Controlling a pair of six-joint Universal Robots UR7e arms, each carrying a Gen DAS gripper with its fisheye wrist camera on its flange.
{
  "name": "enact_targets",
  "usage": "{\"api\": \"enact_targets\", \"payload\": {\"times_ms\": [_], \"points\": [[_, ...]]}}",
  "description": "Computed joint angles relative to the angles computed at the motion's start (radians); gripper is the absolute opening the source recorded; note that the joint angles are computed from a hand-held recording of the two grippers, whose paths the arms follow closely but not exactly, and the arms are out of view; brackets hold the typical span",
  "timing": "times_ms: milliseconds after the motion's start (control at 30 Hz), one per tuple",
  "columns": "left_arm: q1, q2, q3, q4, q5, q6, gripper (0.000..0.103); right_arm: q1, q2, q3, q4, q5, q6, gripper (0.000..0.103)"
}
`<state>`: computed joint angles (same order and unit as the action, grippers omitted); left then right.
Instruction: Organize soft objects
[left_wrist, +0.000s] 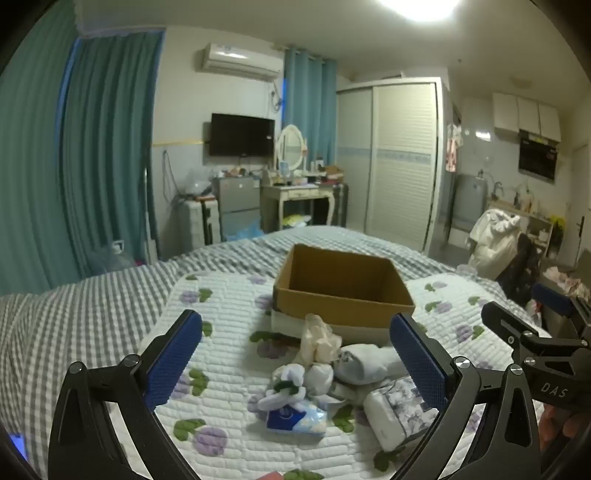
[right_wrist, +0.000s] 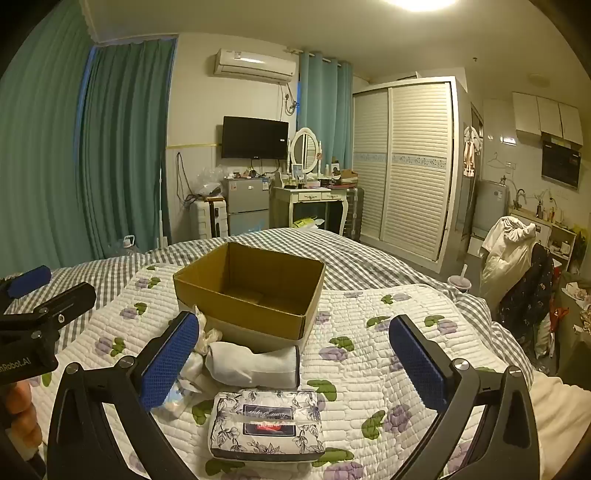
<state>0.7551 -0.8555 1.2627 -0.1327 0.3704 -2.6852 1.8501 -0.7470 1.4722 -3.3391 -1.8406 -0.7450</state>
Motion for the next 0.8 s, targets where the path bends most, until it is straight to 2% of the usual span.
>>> {"api": "enact_targets", "payload": {"times_ms": [233, 800], "points": [[-0.001, 0.02, -0.037, 0.081, -0.012, -0.057, 0.103, 0.0, 0.001, -0.002, 0.007, -0.001, 0.003, 0.103], [0.0, 0.024, -0.039, 0.076, -0.013, -0.05, 0.103, -0.007, 0.01, 0.002, 0.008, 0.001, -0.005, 0.103]]}}
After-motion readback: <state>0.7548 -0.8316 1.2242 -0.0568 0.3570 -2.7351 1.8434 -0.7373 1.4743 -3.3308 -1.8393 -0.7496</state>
